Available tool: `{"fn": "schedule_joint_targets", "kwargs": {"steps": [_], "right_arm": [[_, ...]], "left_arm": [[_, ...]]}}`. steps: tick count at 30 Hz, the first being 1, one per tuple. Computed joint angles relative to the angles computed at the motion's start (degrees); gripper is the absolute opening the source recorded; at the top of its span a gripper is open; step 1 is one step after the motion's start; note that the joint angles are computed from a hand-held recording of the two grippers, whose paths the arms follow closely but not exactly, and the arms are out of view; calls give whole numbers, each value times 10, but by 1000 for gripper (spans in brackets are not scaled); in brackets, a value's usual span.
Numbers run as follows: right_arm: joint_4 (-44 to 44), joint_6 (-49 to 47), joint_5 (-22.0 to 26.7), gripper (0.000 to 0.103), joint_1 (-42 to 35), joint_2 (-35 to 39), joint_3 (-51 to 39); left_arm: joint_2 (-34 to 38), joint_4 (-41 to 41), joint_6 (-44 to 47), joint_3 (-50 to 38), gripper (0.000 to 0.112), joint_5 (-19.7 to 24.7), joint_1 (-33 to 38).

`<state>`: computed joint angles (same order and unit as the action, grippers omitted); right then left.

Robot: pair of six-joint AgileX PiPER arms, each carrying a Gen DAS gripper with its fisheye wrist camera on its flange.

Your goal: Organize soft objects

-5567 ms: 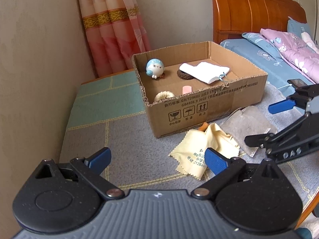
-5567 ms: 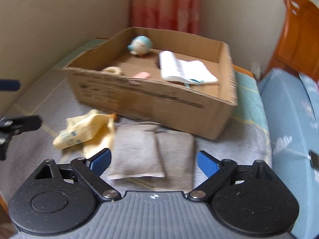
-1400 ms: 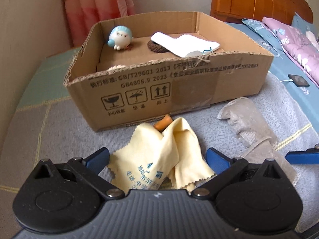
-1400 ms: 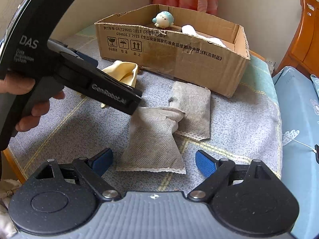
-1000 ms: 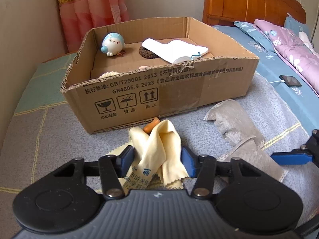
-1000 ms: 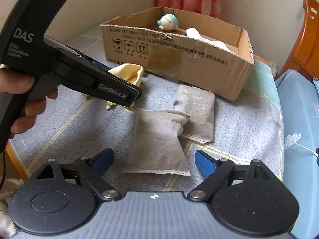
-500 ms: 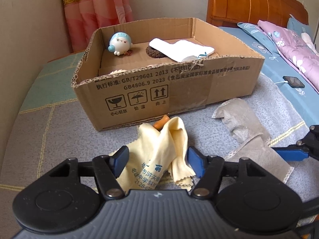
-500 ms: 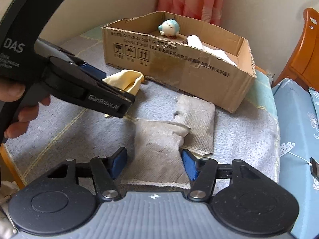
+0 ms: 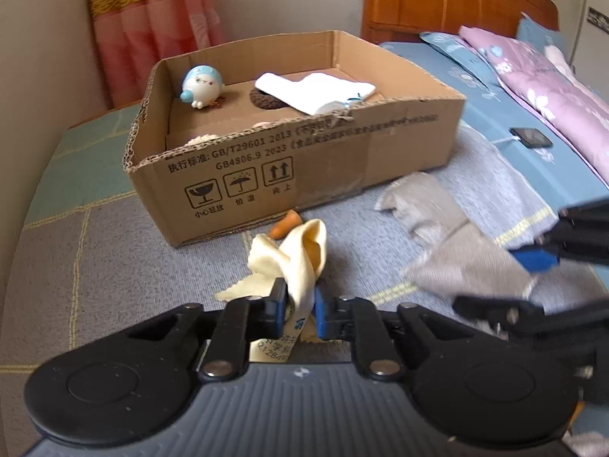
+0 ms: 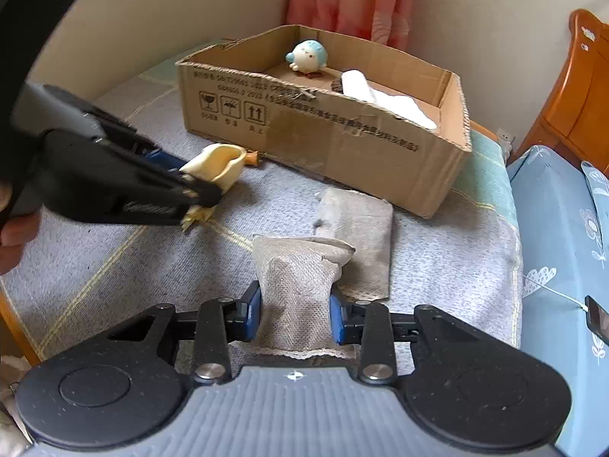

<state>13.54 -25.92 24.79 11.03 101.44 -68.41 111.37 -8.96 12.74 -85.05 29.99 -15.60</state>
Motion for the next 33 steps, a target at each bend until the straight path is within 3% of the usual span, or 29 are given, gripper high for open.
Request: {"fn": "schedule_joint_targets", "kwargs": {"steps": [9, 12, 14, 16, 18, 20, 24, 26, 28, 33], "right_arm": [[6, -6, 4, 38, -11, -17, 9], [11, -15, 3, 38, -12, -24, 15], [12, -14, 1, 38, -12, -26, 18], [18, -17, 3, 38, -14, -27, 18], [26, -23, 4, 38, -15, -29, 19], [31, -25, 6, 38, -16, -28, 18], [30, -22, 5, 39, -15, -27, 18], [33, -24, 6, 38, -16, -27, 18], [34, -25, 6, 38, -17, -28, 19], [40, -32, 5, 38, -18, -28, 20]], "left_arm": [[-37, -50, 76, 26, 10, 14, 15], [-33, -22, 45, 25, 11, 6, 14], [-32, -39, 56, 24, 22, 9, 16], [-34, -41, 55, 35, 55, -11, 10], [-32, 13, -2, 49, 66, -51, -5], [-17, 61, -55, 42, 65, -61, -13], [11, 62, -83, 17, 60, -50, -11], [12, 43, -71, 16, 48, -55, -5], [14, 34, -59, 12, 26, -54, -1], [16, -9, -11, 0, 14, -33, 16]]}}
